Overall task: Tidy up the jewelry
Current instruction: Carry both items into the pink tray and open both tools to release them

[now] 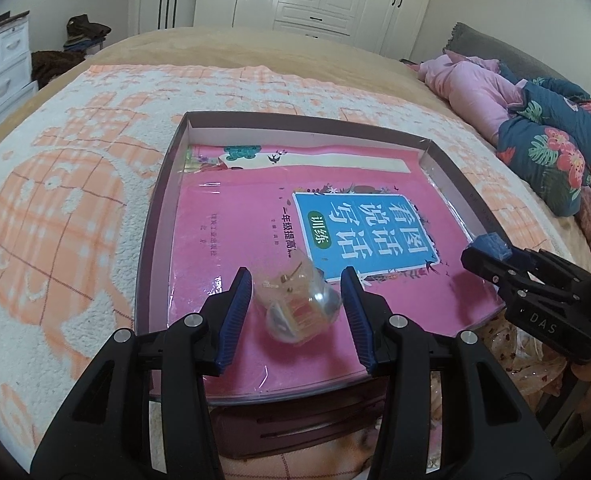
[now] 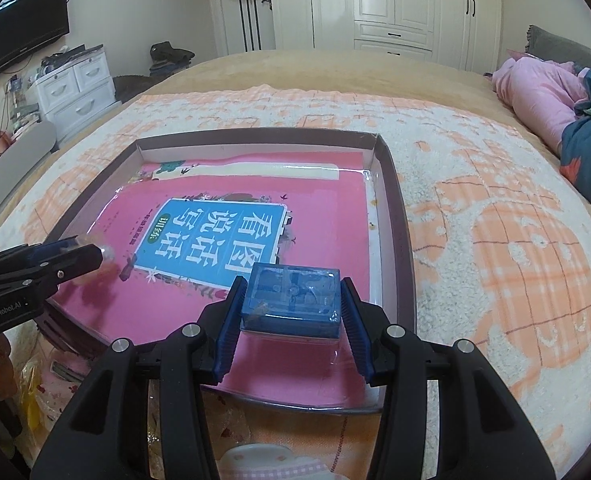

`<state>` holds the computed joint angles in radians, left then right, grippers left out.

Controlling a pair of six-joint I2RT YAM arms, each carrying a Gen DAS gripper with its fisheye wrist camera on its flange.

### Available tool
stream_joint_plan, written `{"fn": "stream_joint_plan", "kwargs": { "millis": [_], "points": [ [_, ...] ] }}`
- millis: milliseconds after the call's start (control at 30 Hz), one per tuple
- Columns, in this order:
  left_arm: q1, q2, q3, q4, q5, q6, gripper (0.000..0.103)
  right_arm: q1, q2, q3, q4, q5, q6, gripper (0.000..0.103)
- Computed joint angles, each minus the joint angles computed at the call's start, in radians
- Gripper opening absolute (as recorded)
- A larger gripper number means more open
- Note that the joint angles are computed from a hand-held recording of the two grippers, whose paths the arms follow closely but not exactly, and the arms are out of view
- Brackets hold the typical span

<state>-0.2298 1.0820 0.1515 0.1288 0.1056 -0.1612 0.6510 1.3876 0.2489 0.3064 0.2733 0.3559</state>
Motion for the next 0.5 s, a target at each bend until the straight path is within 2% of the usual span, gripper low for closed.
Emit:
{"fn": "stream_joint_plan", "kwargs": {
  "millis": [100, 267, 500],
  "points": [
    [0.005, -0.009, -0.001, -0.005, -0.002, -0.001, 0.038, 0.005, -0.013, -0.009, 0.003, 0.006, 0.005, 0.054],
    [0.013, -0.069, -0.007, -0.046, -0.001, -0.005, 0.038, 0.011, -0.052, -0.028, -0.001, 0.008, 0.018, 0.061],
    [0.027, -0.203, -0.020, -0.134, -0.002, -0.012, 0.047, 0.061, -0.147, -0.066, -0.025, 0.060, 0.047, 0.071]
  ]
}}
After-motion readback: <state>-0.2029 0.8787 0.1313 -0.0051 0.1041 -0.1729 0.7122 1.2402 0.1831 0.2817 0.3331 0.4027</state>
